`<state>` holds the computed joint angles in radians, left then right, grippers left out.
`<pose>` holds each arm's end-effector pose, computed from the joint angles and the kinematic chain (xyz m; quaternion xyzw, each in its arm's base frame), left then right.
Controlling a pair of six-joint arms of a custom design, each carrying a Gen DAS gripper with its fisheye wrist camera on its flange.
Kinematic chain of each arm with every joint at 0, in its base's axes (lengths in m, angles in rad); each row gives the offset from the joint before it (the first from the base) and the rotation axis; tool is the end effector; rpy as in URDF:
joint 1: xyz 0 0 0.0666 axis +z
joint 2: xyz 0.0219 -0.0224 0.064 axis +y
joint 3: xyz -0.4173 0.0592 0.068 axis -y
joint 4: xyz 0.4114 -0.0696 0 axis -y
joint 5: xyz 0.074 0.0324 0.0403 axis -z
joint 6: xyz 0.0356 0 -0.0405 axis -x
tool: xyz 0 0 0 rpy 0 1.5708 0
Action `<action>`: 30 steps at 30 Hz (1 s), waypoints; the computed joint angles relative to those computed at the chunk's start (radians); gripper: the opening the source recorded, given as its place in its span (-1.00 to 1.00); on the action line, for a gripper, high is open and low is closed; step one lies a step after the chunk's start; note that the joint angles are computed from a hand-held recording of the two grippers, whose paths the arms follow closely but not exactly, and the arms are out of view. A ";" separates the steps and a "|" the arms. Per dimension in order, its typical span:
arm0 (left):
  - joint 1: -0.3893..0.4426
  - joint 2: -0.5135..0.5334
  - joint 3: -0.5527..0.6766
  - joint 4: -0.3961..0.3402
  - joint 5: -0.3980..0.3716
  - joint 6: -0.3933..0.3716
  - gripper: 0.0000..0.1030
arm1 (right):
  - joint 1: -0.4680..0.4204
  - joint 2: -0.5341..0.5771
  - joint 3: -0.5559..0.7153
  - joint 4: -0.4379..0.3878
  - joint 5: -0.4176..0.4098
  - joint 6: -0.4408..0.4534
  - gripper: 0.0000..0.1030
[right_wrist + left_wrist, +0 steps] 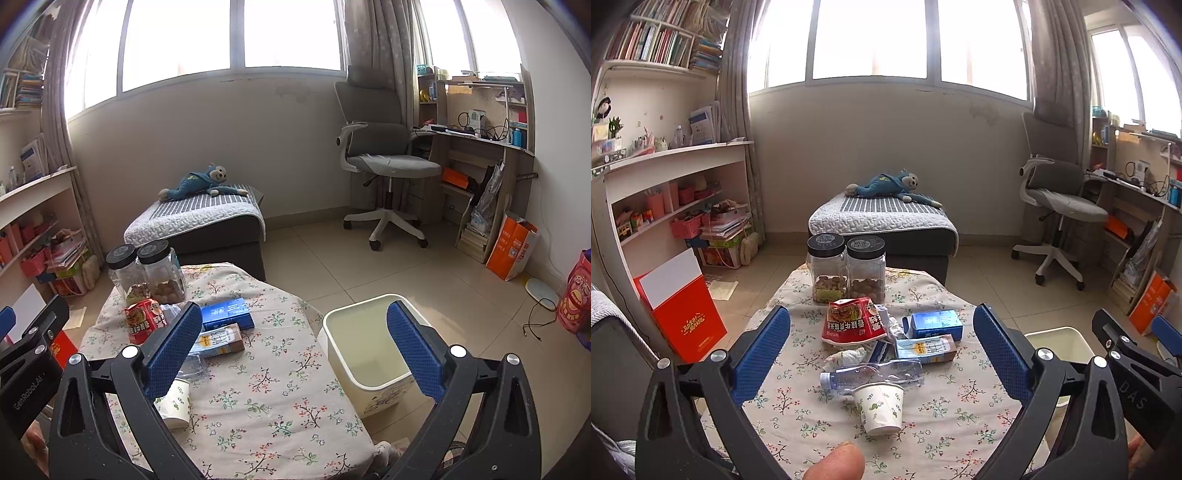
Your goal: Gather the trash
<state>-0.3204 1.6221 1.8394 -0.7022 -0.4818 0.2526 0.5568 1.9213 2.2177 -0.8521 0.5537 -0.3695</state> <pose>0.5804 -0.1757 0.5832 -0.0950 0.8352 0.0541 0.5390 0.6137 0.3595 0.5642 0.0537 0.8494 -0.0048 0.5250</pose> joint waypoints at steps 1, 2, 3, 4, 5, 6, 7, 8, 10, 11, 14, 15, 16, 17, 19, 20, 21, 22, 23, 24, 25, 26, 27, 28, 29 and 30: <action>-0.002 0.001 0.002 -0.002 -0.001 0.001 0.87 | 0.000 0.000 0.000 0.001 0.001 -0.001 0.87; -0.002 0.001 0.003 -0.002 -0.001 0.001 0.88 | -0.001 -0.001 0.000 0.002 0.001 -0.002 0.87; -0.002 0.001 0.003 -0.001 -0.001 0.001 0.88 | -0.001 -0.001 0.000 0.003 -0.001 -0.003 0.87; -0.002 0.000 0.002 -0.002 -0.001 0.000 0.88 | -0.001 -0.002 -0.002 0.004 -0.002 -0.005 0.87; -0.002 0.000 0.001 -0.001 0.001 -0.001 0.87 | -0.001 0.000 0.000 0.002 -0.002 -0.007 0.87; -0.002 0.000 0.002 -0.002 0.002 -0.001 0.88 | -0.001 0.002 0.004 0.000 -0.003 -0.007 0.87; -0.002 0.000 0.002 -0.002 0.003 -0.002 0.88 | -0.001 0.004 0.007 -0.002 -0.006 -0.008 0.87; -0.003 0.001 0.002 -0.002 0.002 -0.002 0.88 | -0.001 0.006 0.011 -0.003 -0.008 -0.008 0.87; -0.003 0.003 0.006 -0.007 0.005 0.000 0.88 | 0.000 0.010 0.018 -0.004 -0.009 -0.007 0.87; -0.002 0.004 0.007 -0.009 0.006 0.001 0.88 | 0.000 -0.013 -0.022 0.019 -0.007 -0.004 0.87; -0.002 0.004 0.008 -0.006 0.004 0.000 0.88 | 0.001 -0.016 -0.022 0.025 -0.007 -0.004 0.87; -0.002 0.005 0.009 -0.005 0.004 0.000 0.88 | 0.001 -0.015 -0.021 0.025 -0.008 -0.005 0.87; -0.004 -0.003 -0.004 0.002 0.002 0.001 0.88 | 0.000 -0.022 -0.035 0.033 -0.009 -0.005 0.87; -0.004 -0.003 -0.004 0.001 0.002 0.001 0.87 | 0.000 -0.023 -0.035 0.033 -0.009 -0.006 0.86; -0.004 0.000 -0.001 -0.001 0.000 0.002 0.88 | 0.000 -0.021 -0.033 0.032 -0.010 -0.005 0.87; -0.004 0.001 0.001 -0.003 0.001 0.003 0.88 | 0.000 -0.021 -0.032 0.031 -0.010 -0.006 0.87; -0.003 0.001 0.002 -0.004 0.002 0.004 0.88 | 0.000 -0.021 -0.031 0.030 -0.011 -0.006 0.87; -0.003 0.002 0.003 -0.005 0.002 0.004 0.88 | 0.000 -0.021 -0.032 0.030 -0.012 -0.008 0.87; -0.004 0.002 0.004 -0.005 0.000 0.004 0.88 | 0.000 -0.022 -0.032 0.029 -0.013 -0.009 0.87; -0.004 0.003 0.004 -0.006 -0.001 0.004 0.87 | 0.001 -0.022 -0.033 0.029 -0.013 -0.009 0.87; -0.001 0.000 0.000 -0.004 0.003 0.004 0.88 | 0.000 -0.023 -0.033 0.030 -0.013 -0.009 0.87; -0.001 0.000 0.000 -0.005 0.005 0.005 0.88 | 0.001 -0.023 -0.033 0.031 -0.013 -0.008 0.87; -0.001 0.001 0.001 -0.007 0.005 0.005 0.88 | 0.001 -0.023 -0.032 0.030 -0.013 -0.010 0.87; -0.001 0.002 0.003 -0.009 0.005 0.006 0.87 | 0.001 -0.022 -0.030 0.029 -0.013 -0.011 0.87; -0.001 0.002 0.004 -0.011 0.005 0.005 0.87 | 0.001 -0.021 -0.029 0.028 -0.013 -0.011 0.87; -0.001 0.002 0.003 -0.010 0.005 0.005 0.88 | 0.001 -0.023 -0.033 0.030 -0.013 -0.010 0.87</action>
